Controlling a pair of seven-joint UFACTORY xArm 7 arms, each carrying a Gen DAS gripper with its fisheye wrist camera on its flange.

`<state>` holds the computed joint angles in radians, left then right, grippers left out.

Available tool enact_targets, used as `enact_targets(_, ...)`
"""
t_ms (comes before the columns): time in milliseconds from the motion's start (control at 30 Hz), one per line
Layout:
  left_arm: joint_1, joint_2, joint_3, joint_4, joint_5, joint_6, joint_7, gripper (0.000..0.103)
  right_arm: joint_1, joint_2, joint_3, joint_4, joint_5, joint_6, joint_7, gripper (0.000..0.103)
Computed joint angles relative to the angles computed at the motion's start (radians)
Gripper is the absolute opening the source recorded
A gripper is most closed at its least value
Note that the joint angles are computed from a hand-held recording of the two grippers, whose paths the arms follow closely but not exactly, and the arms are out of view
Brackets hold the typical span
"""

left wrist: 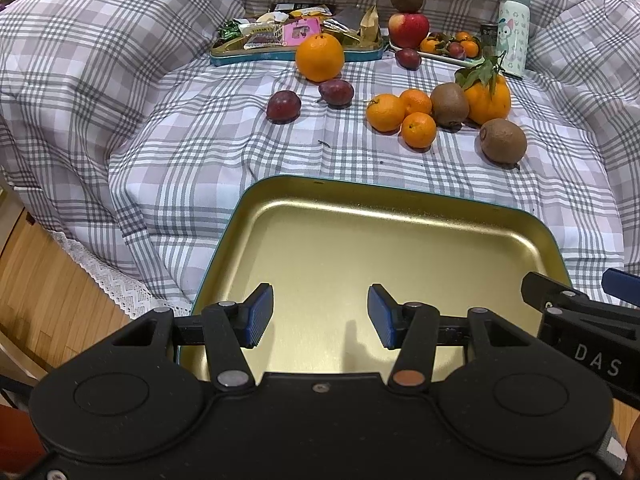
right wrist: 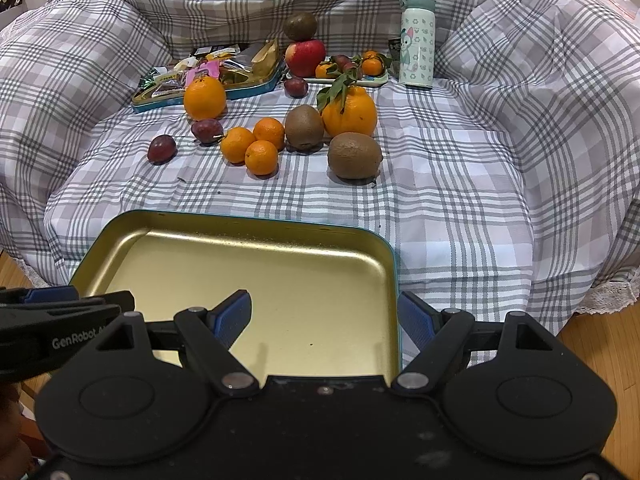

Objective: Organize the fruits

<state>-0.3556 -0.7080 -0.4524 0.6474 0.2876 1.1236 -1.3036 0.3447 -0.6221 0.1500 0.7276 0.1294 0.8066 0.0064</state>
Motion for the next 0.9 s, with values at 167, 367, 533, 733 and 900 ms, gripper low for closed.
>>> enact_targets(167, -0.002, 0.003, 0.006, 0.000, -0.008, 0.003, 0.000, 0.058, 0.004, -0.004, -0.002, -0.002, 0.003, 0.003, -0.003, 0.083)
enact_targets(367, -0.004, 0.002, 0.008, -0.001, -0.012, 0.004, 0.003, 0.058, 0.007, -0.005, -0.006, 0.000, 0.011, 0.008, -0.006, 0.083)
enact_targets(533, -0.007, 0.001, 0.011, -0.006, -0.019, 0.003, 0.002, 0.058, 0.010, -0.004, -0.013, 0.003, 0.023, 0.020, -0.013, 0.083)
enact_targets(733, -0.008, -0.004, 0.017, -0.010, -0.030, 0.000, 0.001, 0.058, 0.017, 0.004, -0.024, 0.012, 0.049, 0.050, -0.028, 0.083)
enact_targets(900, -0.004, -0.019, 0.030, -0.025, -0.048, -0.010, -0.006, 0.058, 0.014, 0.011, -0.023, 0.014, 0.053, 0.058, -0.045, 0.083)
